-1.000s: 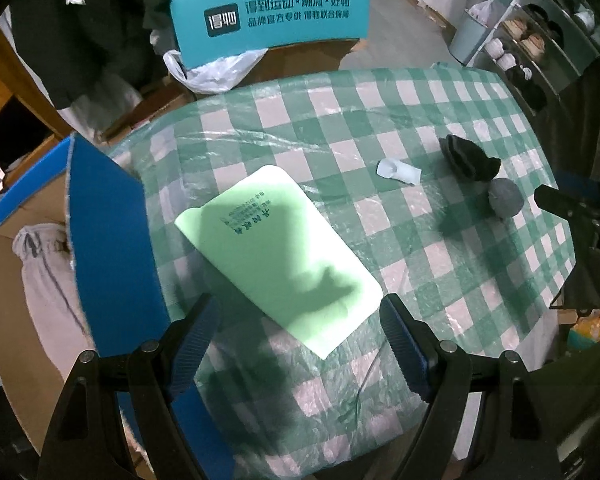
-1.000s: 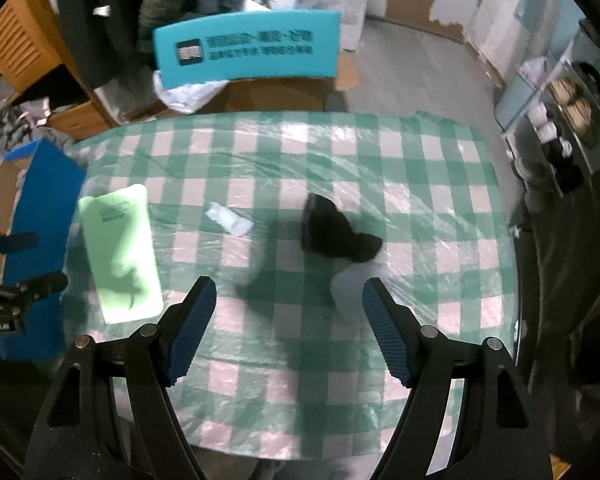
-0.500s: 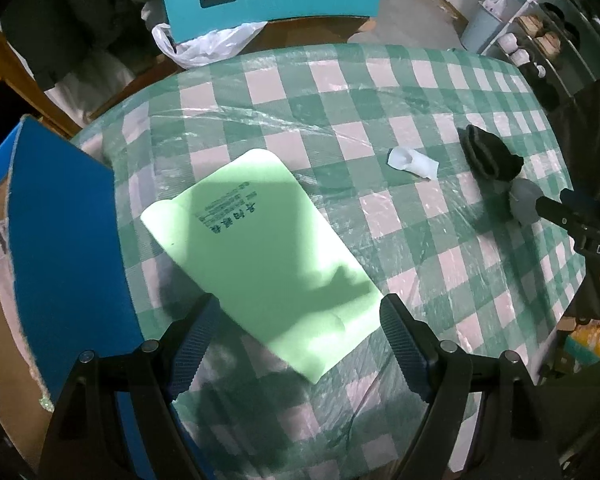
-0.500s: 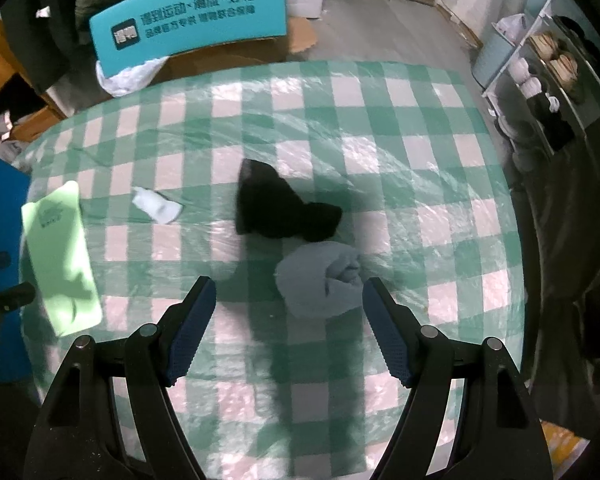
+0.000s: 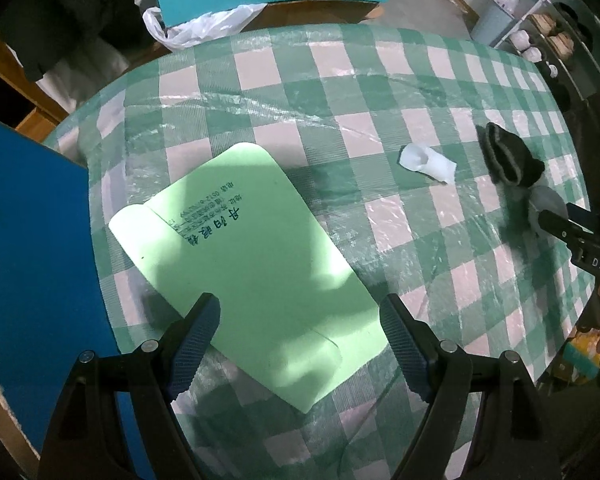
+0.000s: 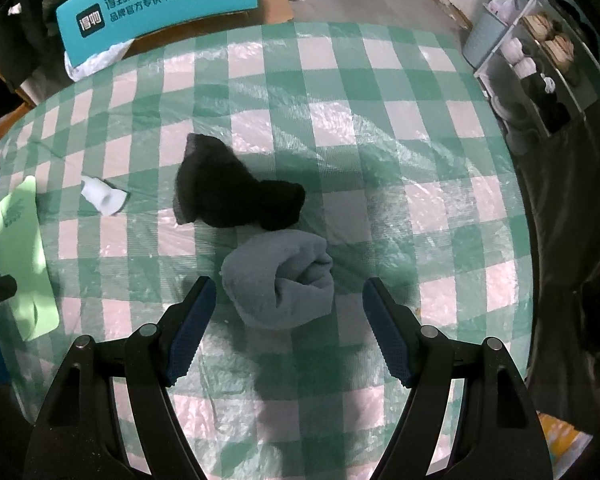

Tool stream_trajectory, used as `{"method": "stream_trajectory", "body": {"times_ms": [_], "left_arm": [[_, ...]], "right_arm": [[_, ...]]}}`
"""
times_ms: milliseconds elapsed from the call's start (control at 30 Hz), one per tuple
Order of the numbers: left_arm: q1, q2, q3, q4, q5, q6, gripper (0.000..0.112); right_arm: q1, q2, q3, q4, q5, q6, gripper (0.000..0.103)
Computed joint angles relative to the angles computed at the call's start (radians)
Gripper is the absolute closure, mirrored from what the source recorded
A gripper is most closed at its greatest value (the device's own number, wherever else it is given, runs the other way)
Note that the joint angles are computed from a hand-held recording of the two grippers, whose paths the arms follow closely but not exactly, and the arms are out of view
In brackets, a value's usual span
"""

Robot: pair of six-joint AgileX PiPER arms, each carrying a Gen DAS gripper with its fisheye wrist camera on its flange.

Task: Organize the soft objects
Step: 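Grasp the grey sock with the right gripper while the left grasps the light green sheet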

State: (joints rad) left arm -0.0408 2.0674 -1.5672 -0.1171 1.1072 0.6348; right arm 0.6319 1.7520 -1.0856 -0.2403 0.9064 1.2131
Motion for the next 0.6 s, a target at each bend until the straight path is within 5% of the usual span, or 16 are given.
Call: {"method": "stream_trajectory", "body": {"times_ms": [600], "left_arm": [[-0.054,0.039,0.058,0.080,-0.131,-0.023,0.020]], "right_arm": [[-0.013,0.046,-0.008,0.006,-0.028,-0.009,0.028]]}}
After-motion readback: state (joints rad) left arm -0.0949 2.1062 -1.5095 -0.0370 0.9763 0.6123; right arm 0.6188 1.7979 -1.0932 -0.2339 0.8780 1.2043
